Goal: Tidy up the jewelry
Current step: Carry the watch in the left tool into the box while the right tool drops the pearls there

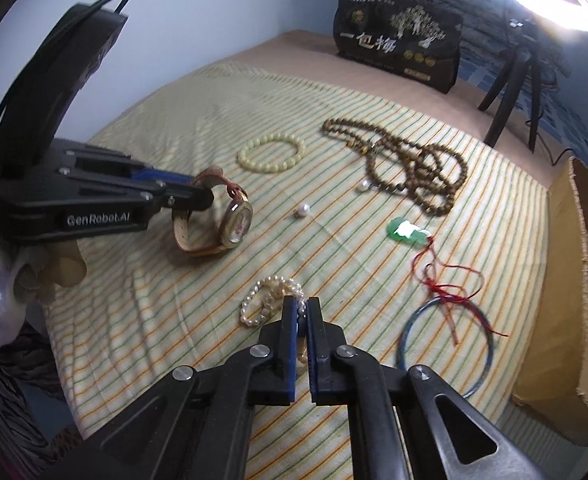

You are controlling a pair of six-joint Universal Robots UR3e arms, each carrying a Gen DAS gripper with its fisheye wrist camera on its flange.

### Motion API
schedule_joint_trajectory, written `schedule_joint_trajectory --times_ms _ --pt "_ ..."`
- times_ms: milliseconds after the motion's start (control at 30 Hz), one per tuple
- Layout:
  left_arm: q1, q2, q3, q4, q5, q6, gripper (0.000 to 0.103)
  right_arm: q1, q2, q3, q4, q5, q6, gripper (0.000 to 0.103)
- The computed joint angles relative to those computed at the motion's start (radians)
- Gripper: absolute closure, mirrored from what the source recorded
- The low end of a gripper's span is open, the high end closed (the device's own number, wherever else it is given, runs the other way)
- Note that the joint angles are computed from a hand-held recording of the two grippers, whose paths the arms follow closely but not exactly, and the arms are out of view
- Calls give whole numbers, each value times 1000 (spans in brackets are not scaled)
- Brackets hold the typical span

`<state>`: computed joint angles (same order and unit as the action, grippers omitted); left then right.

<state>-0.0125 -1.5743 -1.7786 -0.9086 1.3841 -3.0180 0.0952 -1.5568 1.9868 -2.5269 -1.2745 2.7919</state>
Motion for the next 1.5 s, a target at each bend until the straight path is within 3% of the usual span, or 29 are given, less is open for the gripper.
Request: schedule_joint_trajectory --times_ms 500,900,1267,1500 --pt "-49 43 93 3 -41 -44 93 -96 -171 -24 39 97 52 102" --pt "-131 4 209 23 -30 -89 93 -279 -309 -65 104 209 62 102" --pt "-246 -119 386 26 -12 -141 93 -492 -362 -112 166 294 52 102" --pt "-345 -275 580 11 11 -190 93 -578 -320 -147 175 283 41 102"
